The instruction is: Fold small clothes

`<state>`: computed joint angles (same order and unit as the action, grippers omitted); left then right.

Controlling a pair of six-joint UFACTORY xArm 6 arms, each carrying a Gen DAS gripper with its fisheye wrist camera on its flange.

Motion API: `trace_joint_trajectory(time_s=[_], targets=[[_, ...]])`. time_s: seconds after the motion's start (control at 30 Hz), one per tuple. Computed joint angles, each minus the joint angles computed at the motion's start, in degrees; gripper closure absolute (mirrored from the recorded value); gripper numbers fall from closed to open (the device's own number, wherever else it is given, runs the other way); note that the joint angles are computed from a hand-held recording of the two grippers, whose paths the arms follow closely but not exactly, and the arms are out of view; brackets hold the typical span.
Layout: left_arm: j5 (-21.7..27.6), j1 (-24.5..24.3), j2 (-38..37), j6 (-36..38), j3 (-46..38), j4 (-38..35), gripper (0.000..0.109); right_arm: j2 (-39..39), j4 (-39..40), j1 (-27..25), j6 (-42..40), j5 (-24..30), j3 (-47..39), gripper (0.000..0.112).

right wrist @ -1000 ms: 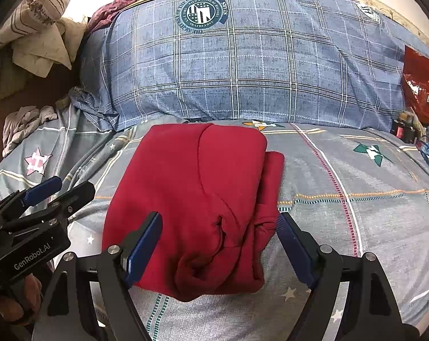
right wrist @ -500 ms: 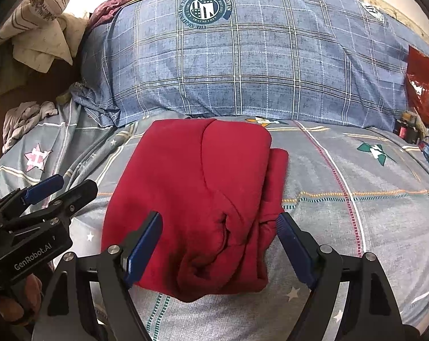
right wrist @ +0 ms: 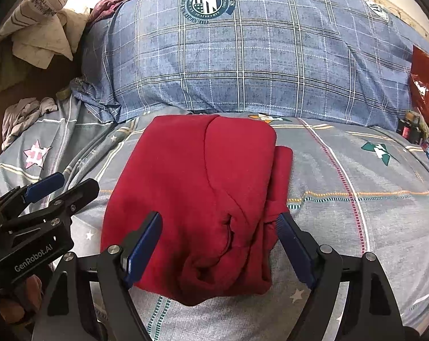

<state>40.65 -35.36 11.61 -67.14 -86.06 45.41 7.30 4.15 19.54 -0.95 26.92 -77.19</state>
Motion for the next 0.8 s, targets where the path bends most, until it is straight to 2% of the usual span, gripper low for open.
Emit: trace_joint_trajectory(time_s=[0.8], targets=[[1.5,-0.8,1.3,-0.5,-1.5,-0.3,0.038,0.3,1.1,0.1,-1.2,1.1,-0.1,0.029]])
